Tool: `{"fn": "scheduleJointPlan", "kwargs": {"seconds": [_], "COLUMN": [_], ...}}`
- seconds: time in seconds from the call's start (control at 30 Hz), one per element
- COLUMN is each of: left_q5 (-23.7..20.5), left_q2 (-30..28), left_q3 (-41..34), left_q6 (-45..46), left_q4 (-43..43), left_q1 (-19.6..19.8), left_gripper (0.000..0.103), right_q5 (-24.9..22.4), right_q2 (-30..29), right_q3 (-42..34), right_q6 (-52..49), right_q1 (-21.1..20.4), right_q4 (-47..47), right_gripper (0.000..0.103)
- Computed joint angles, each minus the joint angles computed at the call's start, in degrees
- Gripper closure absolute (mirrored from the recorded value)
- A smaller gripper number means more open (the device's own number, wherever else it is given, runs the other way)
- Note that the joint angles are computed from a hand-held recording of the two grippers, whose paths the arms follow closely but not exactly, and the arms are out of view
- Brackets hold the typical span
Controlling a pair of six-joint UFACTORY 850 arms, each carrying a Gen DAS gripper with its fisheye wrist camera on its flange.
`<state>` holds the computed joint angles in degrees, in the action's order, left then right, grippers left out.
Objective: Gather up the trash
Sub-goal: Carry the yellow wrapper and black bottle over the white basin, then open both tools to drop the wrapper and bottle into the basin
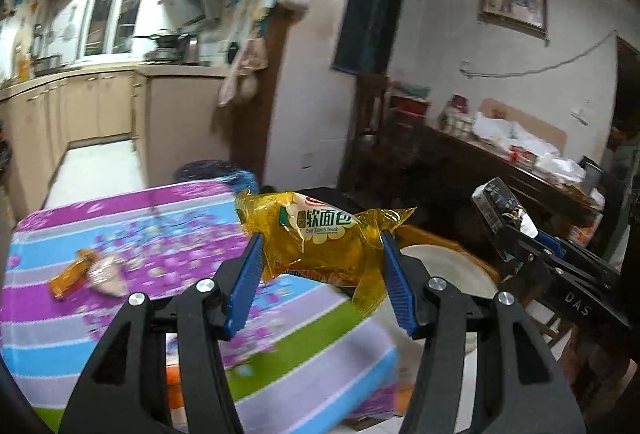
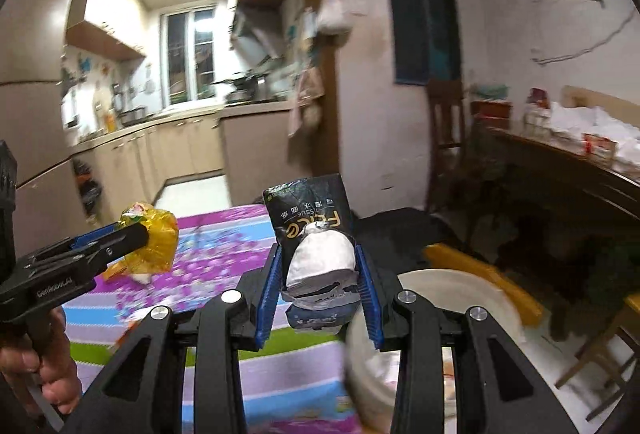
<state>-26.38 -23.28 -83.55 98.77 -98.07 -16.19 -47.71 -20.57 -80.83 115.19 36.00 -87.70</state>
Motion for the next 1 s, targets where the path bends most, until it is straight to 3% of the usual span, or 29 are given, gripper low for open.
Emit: {"fn": "scheduleJointPlan", "kwargs": {"seconds": [0.27, 0.47, 0.6, 0.8, 1.0], "left_q5": [-0.2, 0.1, 0.4, -0.9, -3.7], "left_q2": [-3.4, -7.6, -10.2, -16.2, -21.9], "left_q3": [-6.0, -12.4, -16.1, -24.3, -31.9], "left_q6": [-6.0, -15.1, -22.6, -37.3, -50.0], "left_q4": [5.8, 15.1, 23.0, 37.5, 49.8], "left_q1": [-6.5, -9.9, -11.6, -13.6, -14.8], "left_gripper": [0.049, 0.049, 0.049, 0.049, 0.049], "right_q5": [-1.6, 2.6, 8.3, 16.3, 18.6], "right_q2": [9.0, 12.1, 12.4, 8.0, 4.2], "right_q3": [9.4, 12.0, 11.7, 6.5, 3.6], "right_q6": [-0.8, -5.2, -11.4, -28.6, -44.0], "right_q1": [-4.2, -9.5, -14.5, -21.6, -25.6], "right_q4": [3.7, 8.2, 14.3, 31.0, 46.4], "right_gripper": [0.066, 0.066, 0.066, 0.066, 0.066]}}
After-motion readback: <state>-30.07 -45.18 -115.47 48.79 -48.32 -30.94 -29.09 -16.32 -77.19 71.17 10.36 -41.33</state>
